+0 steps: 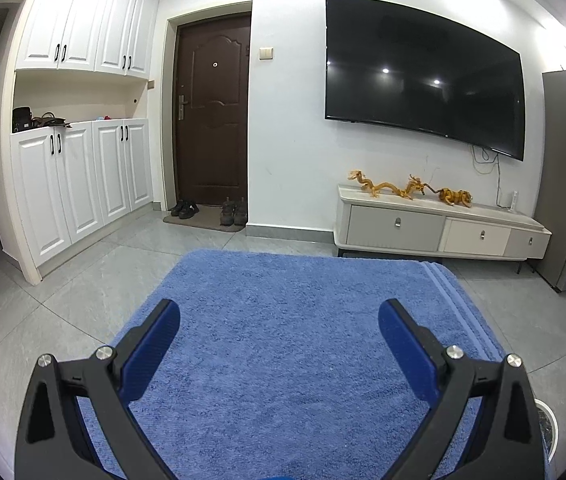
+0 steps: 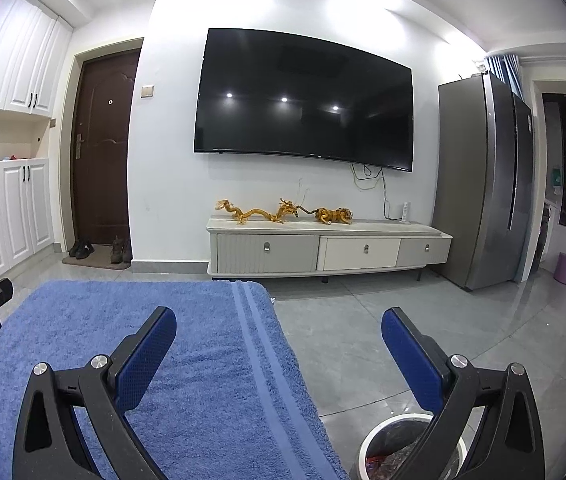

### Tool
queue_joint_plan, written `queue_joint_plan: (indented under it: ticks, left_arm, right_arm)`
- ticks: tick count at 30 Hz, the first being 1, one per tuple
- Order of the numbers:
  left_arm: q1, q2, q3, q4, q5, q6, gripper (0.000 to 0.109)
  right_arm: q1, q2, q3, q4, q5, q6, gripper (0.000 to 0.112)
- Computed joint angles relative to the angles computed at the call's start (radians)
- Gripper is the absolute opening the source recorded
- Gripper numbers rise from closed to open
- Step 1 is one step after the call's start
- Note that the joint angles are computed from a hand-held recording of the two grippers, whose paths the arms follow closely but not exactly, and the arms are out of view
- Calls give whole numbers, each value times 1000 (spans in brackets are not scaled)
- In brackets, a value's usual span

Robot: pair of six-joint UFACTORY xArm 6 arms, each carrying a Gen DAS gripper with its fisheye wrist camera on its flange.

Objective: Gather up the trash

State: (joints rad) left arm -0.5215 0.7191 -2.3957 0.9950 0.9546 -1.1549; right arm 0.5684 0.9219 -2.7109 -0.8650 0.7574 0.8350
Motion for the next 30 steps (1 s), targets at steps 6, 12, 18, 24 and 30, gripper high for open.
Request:
queue_joint_plan:
  ticks: [6, 12, 18, 24, 30]
  left_arm:
    - [-8, 3, -7, 12, 4, -1, 100]
    - [-13, 3, 1, 22, 4, -7, 100]
    - [-13, 8, -2, 18, 3, -5, 100]
    - [-16, 10, -3, 18, 2, 0, 100]
    - [-29, 25, -30, 29, 22, 12, 100]
  right_arm:
    - [-6, -102, 172, -74, -49, 103, 103]
    - [-15, -143, 246, -100, -68, 148, 103]
    - [-18, -143, 255, -94, -65, 156, 103]
    - [-24, -153, 272, -90, -72, 161, 103]
    - [-36, -182, 322, -96, -91, 183, 103]
